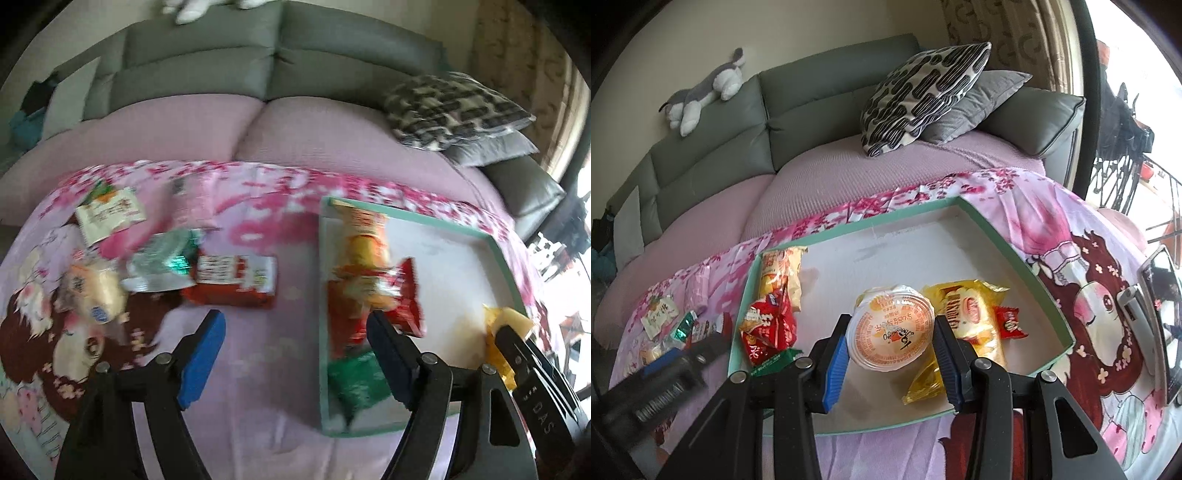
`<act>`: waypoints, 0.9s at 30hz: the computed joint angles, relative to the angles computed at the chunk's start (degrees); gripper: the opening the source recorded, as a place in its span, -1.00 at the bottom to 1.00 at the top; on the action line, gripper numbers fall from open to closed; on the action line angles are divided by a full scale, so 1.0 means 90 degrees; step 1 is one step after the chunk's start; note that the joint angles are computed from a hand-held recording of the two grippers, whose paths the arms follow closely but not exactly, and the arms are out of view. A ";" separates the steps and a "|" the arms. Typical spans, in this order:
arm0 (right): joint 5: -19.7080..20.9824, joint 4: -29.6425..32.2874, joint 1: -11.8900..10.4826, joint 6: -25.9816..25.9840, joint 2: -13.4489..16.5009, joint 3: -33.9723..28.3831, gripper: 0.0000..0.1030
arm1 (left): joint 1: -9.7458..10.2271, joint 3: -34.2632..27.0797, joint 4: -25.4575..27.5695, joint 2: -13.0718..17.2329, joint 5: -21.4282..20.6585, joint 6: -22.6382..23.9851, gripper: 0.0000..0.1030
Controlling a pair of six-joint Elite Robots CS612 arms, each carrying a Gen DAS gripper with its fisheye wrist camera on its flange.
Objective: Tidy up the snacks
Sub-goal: 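Lower the green pack and jelly cup into the tray and open both tools, then move both open tools back over the snack pile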
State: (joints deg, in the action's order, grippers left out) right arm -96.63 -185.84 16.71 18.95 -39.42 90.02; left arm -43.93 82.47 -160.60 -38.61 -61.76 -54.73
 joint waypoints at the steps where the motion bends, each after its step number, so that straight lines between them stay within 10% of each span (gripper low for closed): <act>1: 0.0021 0.0033 0.0008 -0.0035 0.0009 -0.0016 -0.09 | 0.0010 0.0025 0.0052 -0.0016 0.0025 -0.0089 0.62; 11: -0.0221 0.0369 0.0104 -0.0335 0.0053 -0.0144 -0.06 | 0.0087 0.0117 0.0644 -0.0097 0.0053 -0.0608 0.63; 27: -0.0551 0.0611 0.0212 -0.0762 0.0113 -0.0270 0.63 | 0.0060 0.0092 0.1097 -0.0094 0.0393 -0.0804 0.93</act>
